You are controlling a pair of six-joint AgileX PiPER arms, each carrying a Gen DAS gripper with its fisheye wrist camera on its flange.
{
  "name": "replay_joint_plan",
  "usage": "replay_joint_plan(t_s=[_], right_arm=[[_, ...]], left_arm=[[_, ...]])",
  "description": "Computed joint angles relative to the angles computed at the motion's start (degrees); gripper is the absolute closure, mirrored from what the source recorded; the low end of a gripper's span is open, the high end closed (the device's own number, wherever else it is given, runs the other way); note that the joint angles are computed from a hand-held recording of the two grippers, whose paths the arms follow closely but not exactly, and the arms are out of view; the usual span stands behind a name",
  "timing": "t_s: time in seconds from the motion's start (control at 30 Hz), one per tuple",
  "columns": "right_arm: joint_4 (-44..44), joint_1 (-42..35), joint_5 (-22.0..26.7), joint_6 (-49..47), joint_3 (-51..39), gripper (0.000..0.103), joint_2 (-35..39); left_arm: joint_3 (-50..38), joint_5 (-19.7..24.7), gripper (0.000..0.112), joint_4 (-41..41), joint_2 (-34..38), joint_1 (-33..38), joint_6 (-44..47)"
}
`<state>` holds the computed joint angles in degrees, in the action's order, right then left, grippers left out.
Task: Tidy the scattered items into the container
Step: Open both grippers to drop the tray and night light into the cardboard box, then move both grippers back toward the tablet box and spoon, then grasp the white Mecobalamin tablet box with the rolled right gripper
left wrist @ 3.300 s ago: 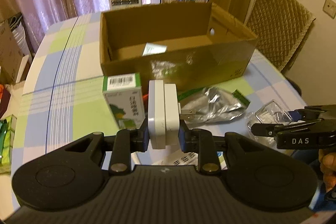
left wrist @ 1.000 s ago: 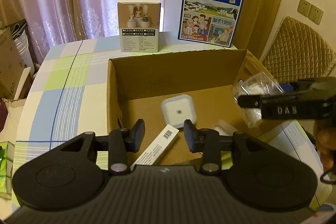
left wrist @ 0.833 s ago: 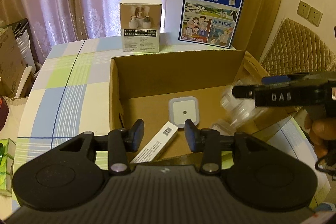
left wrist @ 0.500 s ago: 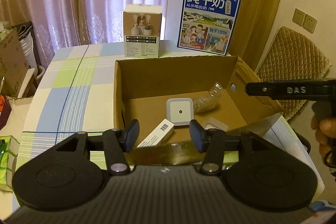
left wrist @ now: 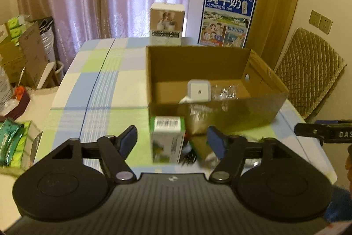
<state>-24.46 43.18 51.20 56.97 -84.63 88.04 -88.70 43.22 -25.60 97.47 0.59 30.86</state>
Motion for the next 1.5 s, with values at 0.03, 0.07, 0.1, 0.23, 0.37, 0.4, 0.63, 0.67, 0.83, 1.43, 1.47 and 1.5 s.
replay_joint_plan(t_s=[0.03, 0.07, 0.1, 0.23, 0.37, 0.4, 0.63, 0.67, 0.83, 1.43, 1.47, 1.5], right_arm=[[-0.4, 1.1, 0.1, 1.4, 1.1, 0.008, -0.6], [-0.6, 2.1, 0.1, 2.6, 2.0, 0.008, -1.1], [-0.8, 3.1, 0.1, 3.6, 3.0, 0.008, -1.5], [-3.2, 7.5, 1.0, 8.0, 5.8, 0.006, -2.6], [-3.6, 10.2, 2.0, 7.3, 6.9, 0.006, -2.2], [-3.4, 10.5, 1.8, 7.2, 7.2, 0.005, -2.1], [0.6, 9.4, 2.0, -4.3, 4.3, 0.005, 0.1], [1.5, 8.9, 2.6, -7.3, 3.2, 0.005, 0.7], [5.0, 6.5, 2.9, -18.5, 0.3, 0.005, 3.3], [19.5, 0.2, 10.7, -77.3, -21.6, 0.005, 21.7], [20.7, -0.2, 12.1, -80.4, -23.8, 0.005, 23.2], [21.5, -0.4, 13.4, -82.8, -25.6, 0.005, 24.4]], left_arm=[[1.8, -0.2, 0.044, -0.1, -1.2, 0.5, 0.5], [3.7, -0.6, 0.044, -0.2, -2.3, 1.1, 0.8], [5.5, -0.7, 0.044, -0.4, -3.4, 1.7, 1.3], [12.7, -1.1, 0.041, -2.0, -7.6, 4.7, 4.3], [18.4, -0.6, 0.04, -3.8, -10.8, 8.0, 7.4], [19.4, -0.4, 0.04, -4.3, -11.4, 8.8, 8.2], [22.8, 0.2, 0.038, -5.1, -13.0, 10.7, 11.4], [22.8, 0.3, 0.038, -4.9, -12.8, 10.6, 11.8], [22.1, 0.7, 0.037, -4.8, -11.5, 10.1, 13.6], [10.2, 10.0, 0.036, -3.2, 0.1, 8.9, 31.2], [9.2, 10.7, 0.036, -2.7, 1.0, 8.8, 32.0], [8.4, 11.4, 0.036, -2.1, 1.8, 8.6, 32.8]])
